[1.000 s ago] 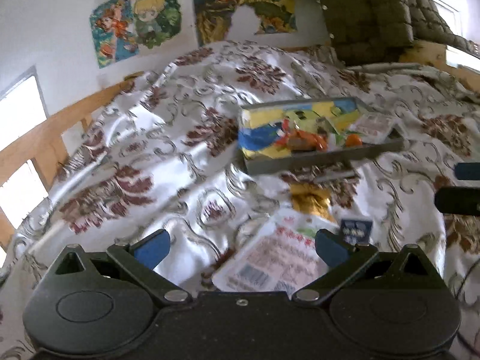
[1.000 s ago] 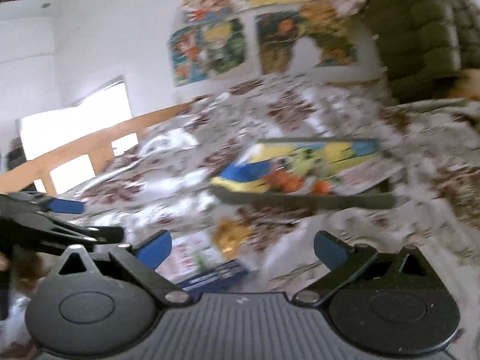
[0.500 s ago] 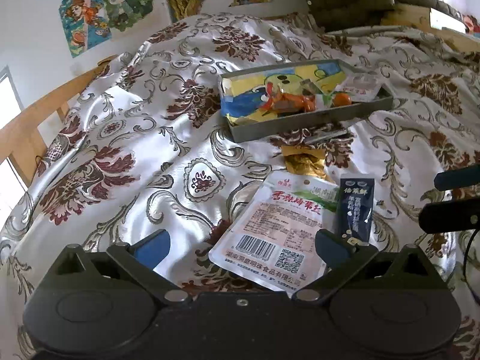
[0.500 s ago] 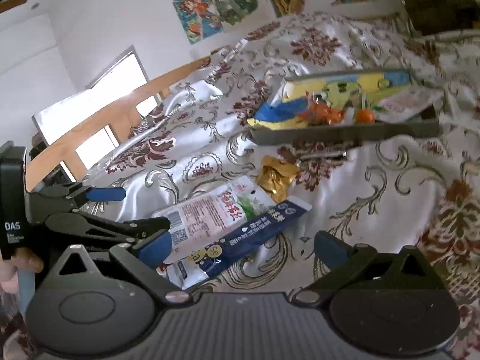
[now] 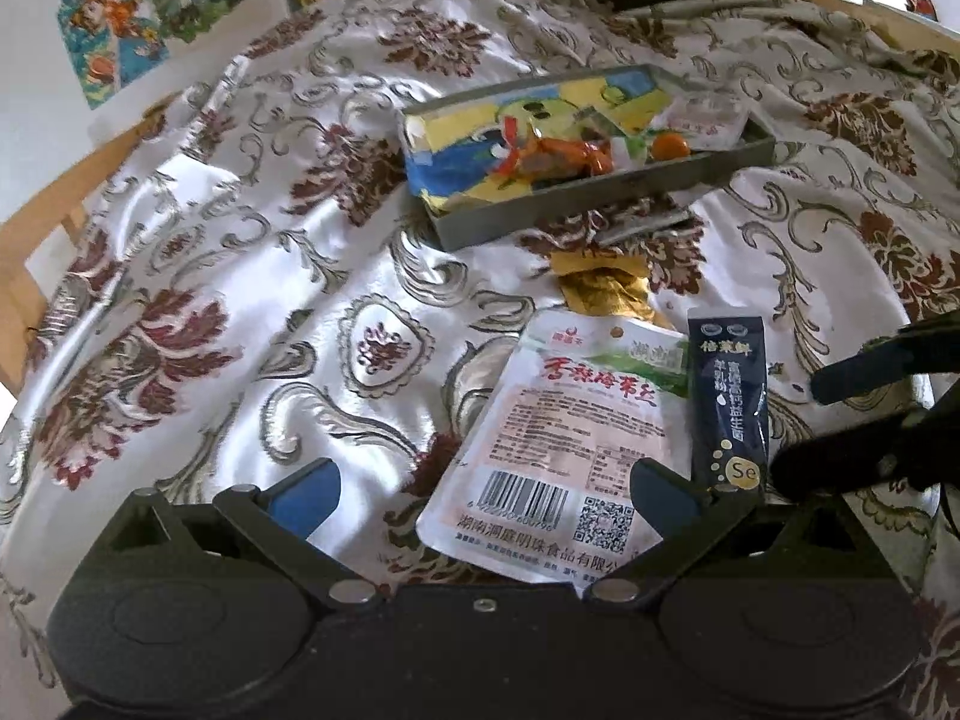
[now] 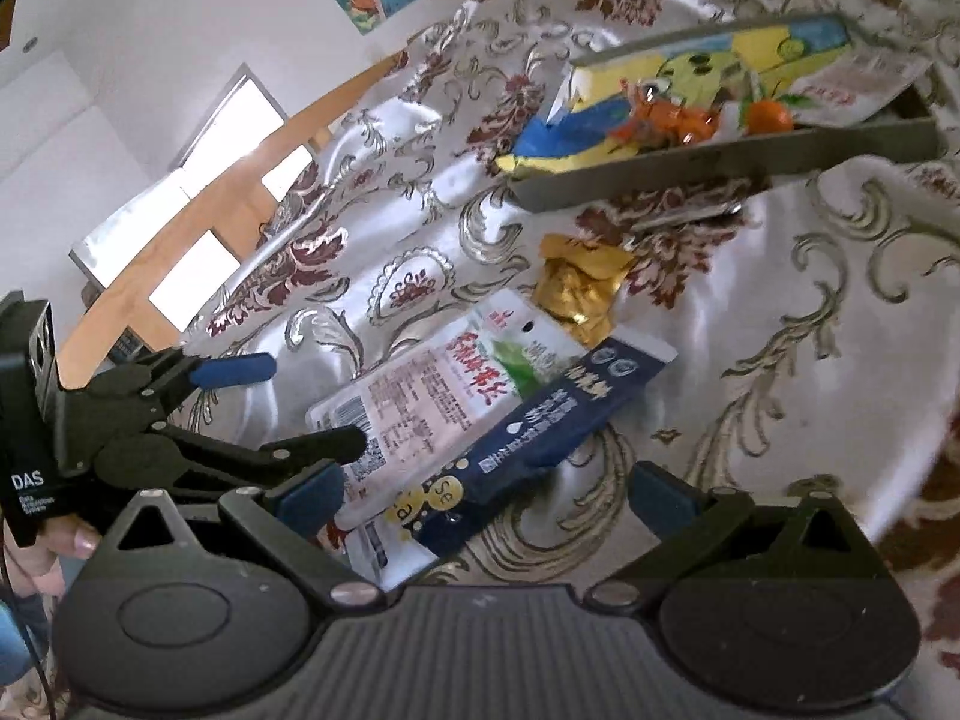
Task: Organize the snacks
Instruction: 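Withdraw both tools from the tray toward the white and blue packets, then grasp the white seaweed packet with the left tool while the right grasps the blue stick packet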
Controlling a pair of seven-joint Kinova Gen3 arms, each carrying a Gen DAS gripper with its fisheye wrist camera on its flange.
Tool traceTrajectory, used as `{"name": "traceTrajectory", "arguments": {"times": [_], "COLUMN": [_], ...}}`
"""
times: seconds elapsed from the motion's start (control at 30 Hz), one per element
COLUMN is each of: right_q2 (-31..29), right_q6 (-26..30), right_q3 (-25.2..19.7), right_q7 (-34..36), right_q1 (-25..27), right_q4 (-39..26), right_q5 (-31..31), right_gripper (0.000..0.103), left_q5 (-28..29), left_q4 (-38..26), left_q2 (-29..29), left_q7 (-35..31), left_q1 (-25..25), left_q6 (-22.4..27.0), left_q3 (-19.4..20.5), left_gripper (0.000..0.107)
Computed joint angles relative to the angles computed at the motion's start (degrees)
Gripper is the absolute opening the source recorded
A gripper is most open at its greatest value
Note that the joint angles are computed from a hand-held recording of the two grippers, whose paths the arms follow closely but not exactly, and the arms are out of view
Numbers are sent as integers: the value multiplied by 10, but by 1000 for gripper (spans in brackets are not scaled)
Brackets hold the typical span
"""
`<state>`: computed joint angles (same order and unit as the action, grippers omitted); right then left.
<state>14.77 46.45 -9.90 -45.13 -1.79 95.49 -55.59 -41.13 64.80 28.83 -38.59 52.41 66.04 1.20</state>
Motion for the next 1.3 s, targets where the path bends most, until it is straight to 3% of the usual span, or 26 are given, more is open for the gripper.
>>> {"name": "traceTrajectory", "arguments": {"times": [0.1, 0.17, 0.53, 0.67, 0.77, 0.83, 0.9, 1.03, 1.3], "right_q2": [8, 14, 13, 13, 15, 13, 11, 15, 21], "right_q6": [-28, -22, -46, -54, -46, -44, -43, -27, -12], "right_q3": [-4, 0, -11, -14, -21, -21, -20, -17, -10], "right_q7": [-5, -30, -41, -41, -21, -16, -18, -17, -19], "right_q1": [-16, -22, -10, -12, -3, -4, -5, 4, 10], "right_q4": [2, -6, 3, 6, 7, 8, 10, 10, 9], "right_q5": [10, 29, 27, 32, 17, 14, 11, -12, -34], "right_gripper": [102, 96, 88, 79, 63, 59, 55, 43, 29], "left_q5": [28, 50, 90, 114, 155, 195, 208, 242, 293], "left_q4": [-25, -17, -15, -21, -34, -47, -56, -32, 19], "left_q2": [14, 6, 3, 4, 9, 15, 20, 1, -33], "left_q7": [-42, -52, -75, -86, -100, -118, -114, -105, -100], "left_q1": [-12, -36, -63, -76, -98, -117, -116, -132, -159], "left_q6": [14, -5, -32, -47, -57, -54, -49, -84, -169], "left_q3": [-3, 13, 9, 13, 24, 34, 27, 29, 42], "left_gripper": [102, 102, 102, 101, 88, 77, 73, 41, 37]}}
